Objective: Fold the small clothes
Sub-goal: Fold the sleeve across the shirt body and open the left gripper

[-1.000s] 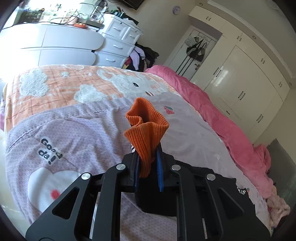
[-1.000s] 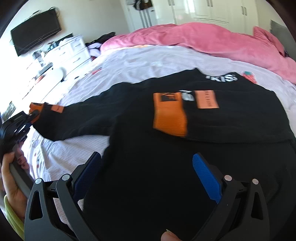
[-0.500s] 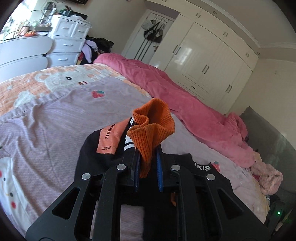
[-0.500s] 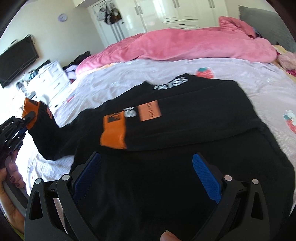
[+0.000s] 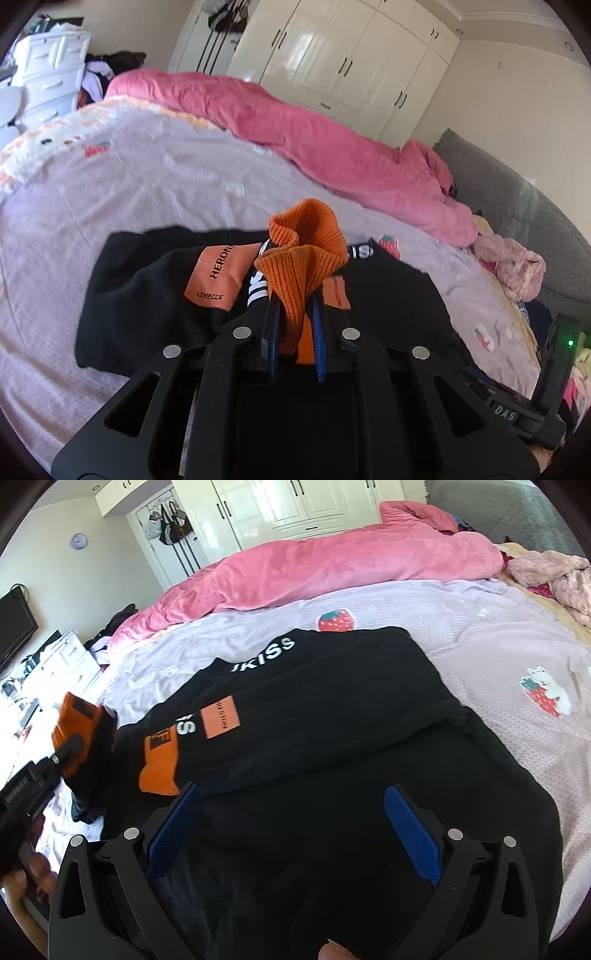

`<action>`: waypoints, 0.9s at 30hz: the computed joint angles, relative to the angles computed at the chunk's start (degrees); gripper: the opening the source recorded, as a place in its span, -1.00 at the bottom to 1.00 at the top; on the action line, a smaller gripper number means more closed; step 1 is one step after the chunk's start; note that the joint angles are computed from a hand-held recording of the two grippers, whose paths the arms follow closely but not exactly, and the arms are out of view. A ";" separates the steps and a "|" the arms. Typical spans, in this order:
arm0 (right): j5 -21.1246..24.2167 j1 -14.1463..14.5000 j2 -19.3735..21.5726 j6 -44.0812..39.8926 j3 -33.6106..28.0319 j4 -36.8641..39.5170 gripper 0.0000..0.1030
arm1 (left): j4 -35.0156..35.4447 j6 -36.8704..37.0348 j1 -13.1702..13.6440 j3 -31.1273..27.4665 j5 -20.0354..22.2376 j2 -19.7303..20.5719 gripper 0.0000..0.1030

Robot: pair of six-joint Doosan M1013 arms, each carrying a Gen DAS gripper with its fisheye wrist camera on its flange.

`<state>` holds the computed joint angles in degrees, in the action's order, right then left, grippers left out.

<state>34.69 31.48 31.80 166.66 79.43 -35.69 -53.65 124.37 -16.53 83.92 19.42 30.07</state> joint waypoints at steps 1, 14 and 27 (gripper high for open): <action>0.17 -0.02 -0.01 0.30 0.06 -0.14 0.91 | 1.85 -1.67 0.05 -0.48 1.35 0.40 -0.85; 1.38 -0.07 0.15 0.51 -0.20 1.24 0.91 | -6.01 6.17 1.02 -0.77 7.75 0.63 -0.65; -2.97 1.32 4.27 -19.35 -7.03 19.14 0.91 | 19.62 -21.43 2.74 -0.34 -1.53 -0.81 -0.01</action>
